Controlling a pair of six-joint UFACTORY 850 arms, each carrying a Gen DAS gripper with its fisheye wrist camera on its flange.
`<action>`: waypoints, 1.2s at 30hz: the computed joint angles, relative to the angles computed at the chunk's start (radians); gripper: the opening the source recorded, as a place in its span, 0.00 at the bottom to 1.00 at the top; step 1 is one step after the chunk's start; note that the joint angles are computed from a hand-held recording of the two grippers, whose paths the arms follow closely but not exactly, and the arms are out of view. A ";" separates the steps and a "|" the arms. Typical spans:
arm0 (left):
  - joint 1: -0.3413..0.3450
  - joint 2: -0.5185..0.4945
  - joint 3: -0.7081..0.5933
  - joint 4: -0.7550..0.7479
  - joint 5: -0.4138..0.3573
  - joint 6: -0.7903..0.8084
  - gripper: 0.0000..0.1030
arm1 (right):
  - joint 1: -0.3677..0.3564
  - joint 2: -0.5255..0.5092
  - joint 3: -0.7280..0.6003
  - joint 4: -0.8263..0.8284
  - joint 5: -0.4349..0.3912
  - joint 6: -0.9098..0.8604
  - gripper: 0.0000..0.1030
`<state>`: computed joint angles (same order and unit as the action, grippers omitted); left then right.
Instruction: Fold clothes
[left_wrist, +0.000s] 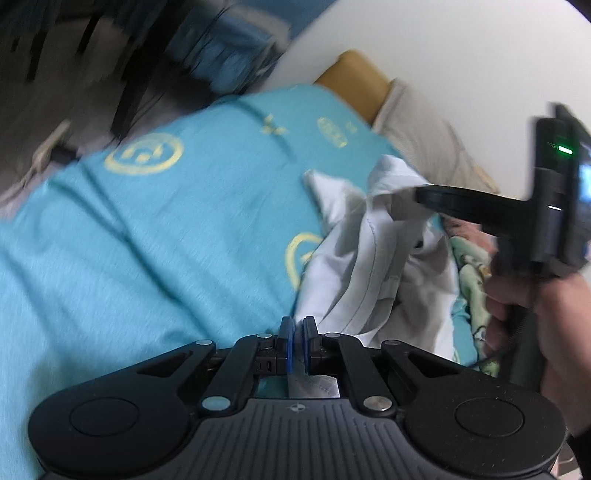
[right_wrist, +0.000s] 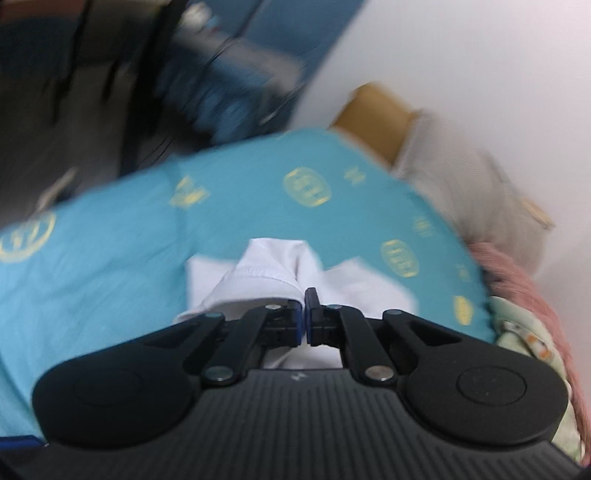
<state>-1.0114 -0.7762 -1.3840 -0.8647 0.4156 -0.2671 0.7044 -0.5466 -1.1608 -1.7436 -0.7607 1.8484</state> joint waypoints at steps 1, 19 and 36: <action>-0.009 0.004 0.003 0.002 0.028 0.023 0.05 | 0.004 0.043 0.046 -0.029 -0.036 0.076 0.04; -0.139 0.041 -0.010 0.116 0.026 0.379 0.05 | 0.056 0.705 0.735 0.131 0.024 0.782 0.07; -0.153 -0.020 -0.102 -0.075 -0.042 0.690 0.05 | -0.087 0.623 0.769 0.083 0.208 0.416 0.60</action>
